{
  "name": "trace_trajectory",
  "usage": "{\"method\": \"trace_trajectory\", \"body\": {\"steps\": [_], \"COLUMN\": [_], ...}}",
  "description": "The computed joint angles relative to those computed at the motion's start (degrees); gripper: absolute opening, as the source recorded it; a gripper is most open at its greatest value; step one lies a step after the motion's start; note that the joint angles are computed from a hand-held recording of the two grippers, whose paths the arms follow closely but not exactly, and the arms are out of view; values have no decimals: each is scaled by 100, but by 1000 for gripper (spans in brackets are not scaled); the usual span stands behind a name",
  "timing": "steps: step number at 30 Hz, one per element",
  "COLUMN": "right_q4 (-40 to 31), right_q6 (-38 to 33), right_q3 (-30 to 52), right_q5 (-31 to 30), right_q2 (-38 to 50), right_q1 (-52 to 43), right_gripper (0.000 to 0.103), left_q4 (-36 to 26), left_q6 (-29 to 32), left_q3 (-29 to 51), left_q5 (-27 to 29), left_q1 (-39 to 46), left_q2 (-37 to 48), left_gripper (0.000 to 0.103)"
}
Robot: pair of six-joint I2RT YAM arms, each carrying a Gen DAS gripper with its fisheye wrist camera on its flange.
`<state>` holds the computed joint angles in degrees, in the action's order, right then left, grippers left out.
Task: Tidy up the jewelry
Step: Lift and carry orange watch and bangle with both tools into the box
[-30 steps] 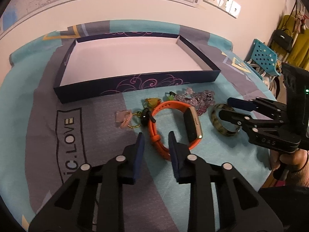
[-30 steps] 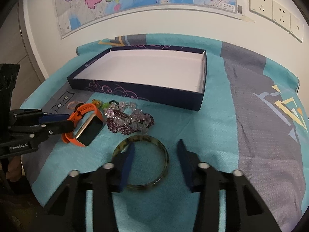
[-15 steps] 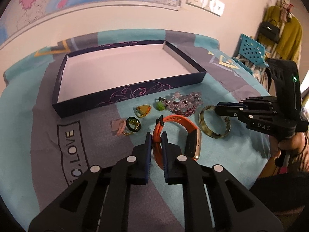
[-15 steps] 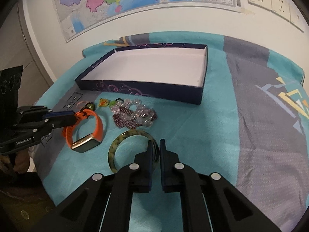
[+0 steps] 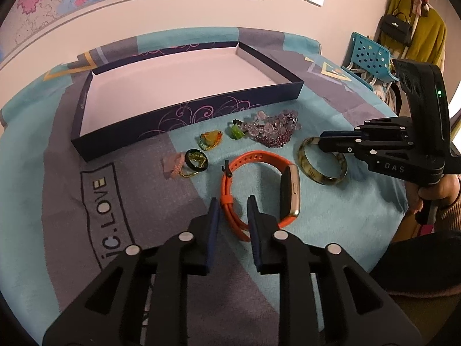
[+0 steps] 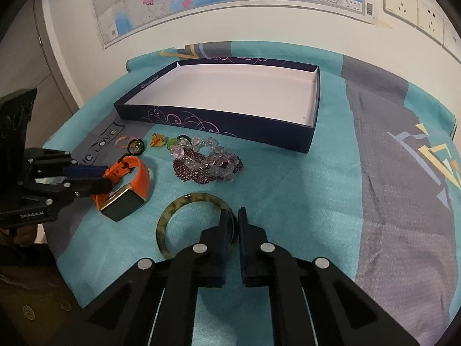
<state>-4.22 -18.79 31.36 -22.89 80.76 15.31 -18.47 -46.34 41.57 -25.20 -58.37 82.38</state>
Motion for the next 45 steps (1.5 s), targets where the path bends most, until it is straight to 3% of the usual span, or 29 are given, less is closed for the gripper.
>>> {"method": "trace_trajectory", "body": {"steps": [3, 14, 23, 32, 33, 39, 43, 45], "right_q4": [-89, -416, -77, -108, -123, -384, -495, -506], "right_q6": [-18, 184, 593, 975, 1019, 1157, 1186, 1167], "right_q3": [41, 448, 1286, 2752, 2955, 3889, 4137, 4142], "right_q5": [-137, -966, -818, -261, -134, 231, 219, 188], "right_q2": [-22, -307, 175, 1523, 1710, 2515, 2737, 2743], "right_q1": [-74, -454, -225, 188, 254, 493, 541, 557], "right_gripper": [5, 6, 6, 6, 6, 6, 6, 6], "left_q4": [-65, -259, -448, -51, 23, 428, 573, 528], "left_q6": [13, 291, 1022, 1735, 1785, 2109, 2308, 2377], "left_q3": [61, 106, 422, 677, 684, 928, 855, 802], "left_q5": [-69, -268, -424, 133, 197, 739, 1295, 1284], "left_q1": [-2, 89, 771, 2028, 2118, 2845, 3163, 3172], "left_q2": [32, -554, -939, -721, -683, -240, -89, -25], "left_gripper": [10, 10, 11, 11, 1, 1, 1, 3]}}
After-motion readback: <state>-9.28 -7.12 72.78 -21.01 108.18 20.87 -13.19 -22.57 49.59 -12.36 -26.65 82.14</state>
